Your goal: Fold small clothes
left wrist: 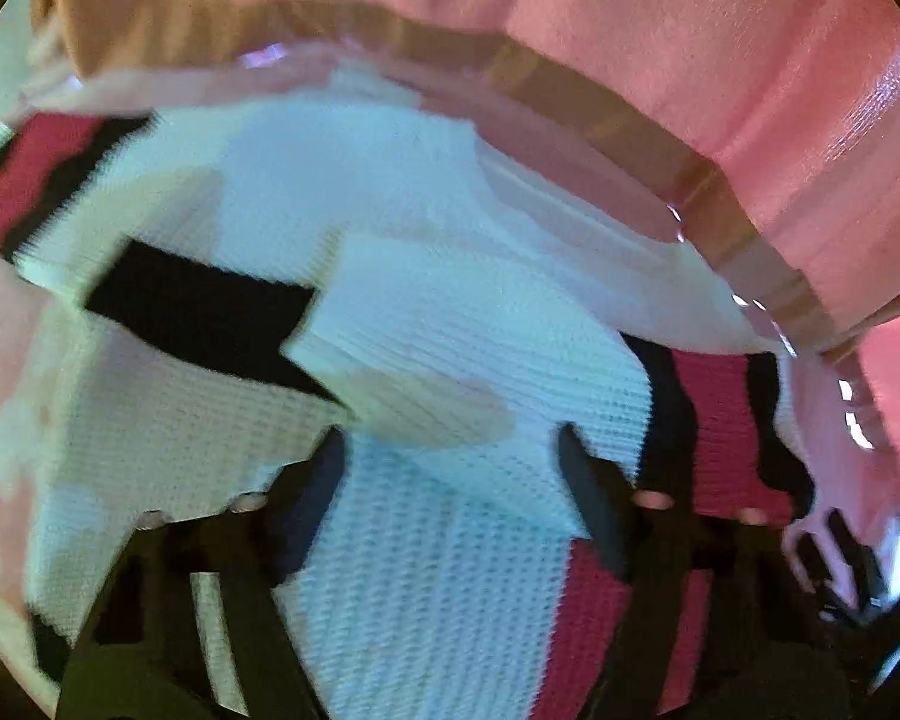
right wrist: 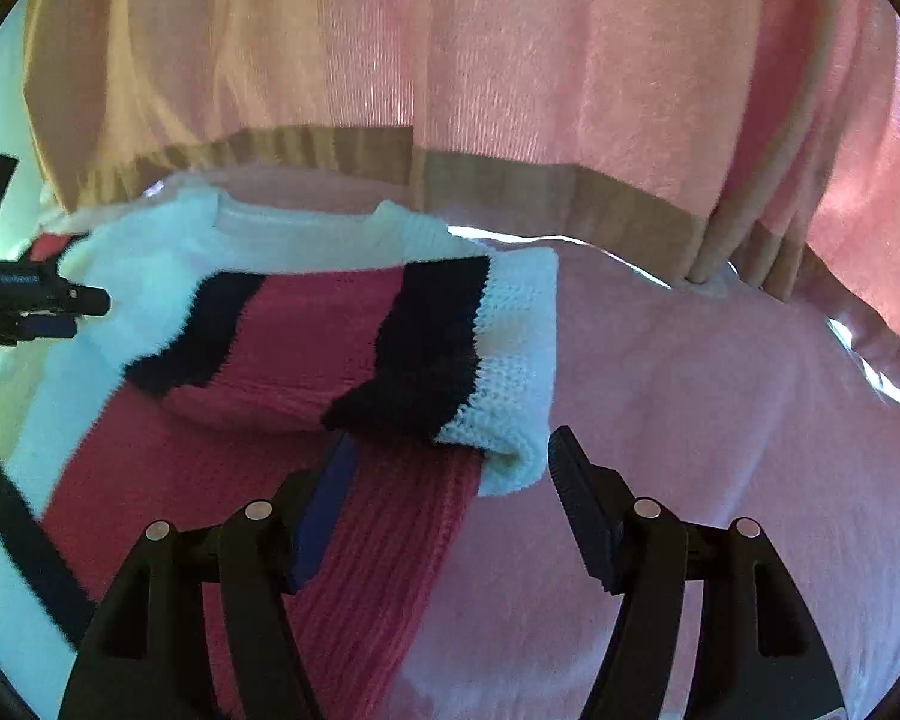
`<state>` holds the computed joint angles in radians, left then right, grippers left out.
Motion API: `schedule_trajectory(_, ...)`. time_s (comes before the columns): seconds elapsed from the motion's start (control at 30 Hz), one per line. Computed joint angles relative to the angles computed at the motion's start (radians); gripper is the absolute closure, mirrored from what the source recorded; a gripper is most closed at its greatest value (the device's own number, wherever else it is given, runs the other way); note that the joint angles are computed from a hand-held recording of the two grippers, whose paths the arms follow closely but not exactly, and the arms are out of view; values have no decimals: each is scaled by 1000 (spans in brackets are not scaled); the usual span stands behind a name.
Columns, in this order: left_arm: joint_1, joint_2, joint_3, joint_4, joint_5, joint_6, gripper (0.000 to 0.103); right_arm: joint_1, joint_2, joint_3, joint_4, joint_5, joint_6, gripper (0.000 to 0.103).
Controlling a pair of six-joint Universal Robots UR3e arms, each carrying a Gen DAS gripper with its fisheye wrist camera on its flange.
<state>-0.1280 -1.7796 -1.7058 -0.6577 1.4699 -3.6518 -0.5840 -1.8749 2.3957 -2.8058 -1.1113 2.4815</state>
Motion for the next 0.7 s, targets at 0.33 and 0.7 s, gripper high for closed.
schedule_trajectory(0.33,42,5,-46,182,-16,0,97,-16,198,-86,-22,16,117,91)
schedule_trajectory(0.7,114,-6,-59,154,62,51,97,32,189,-92,5,-44,133,87)
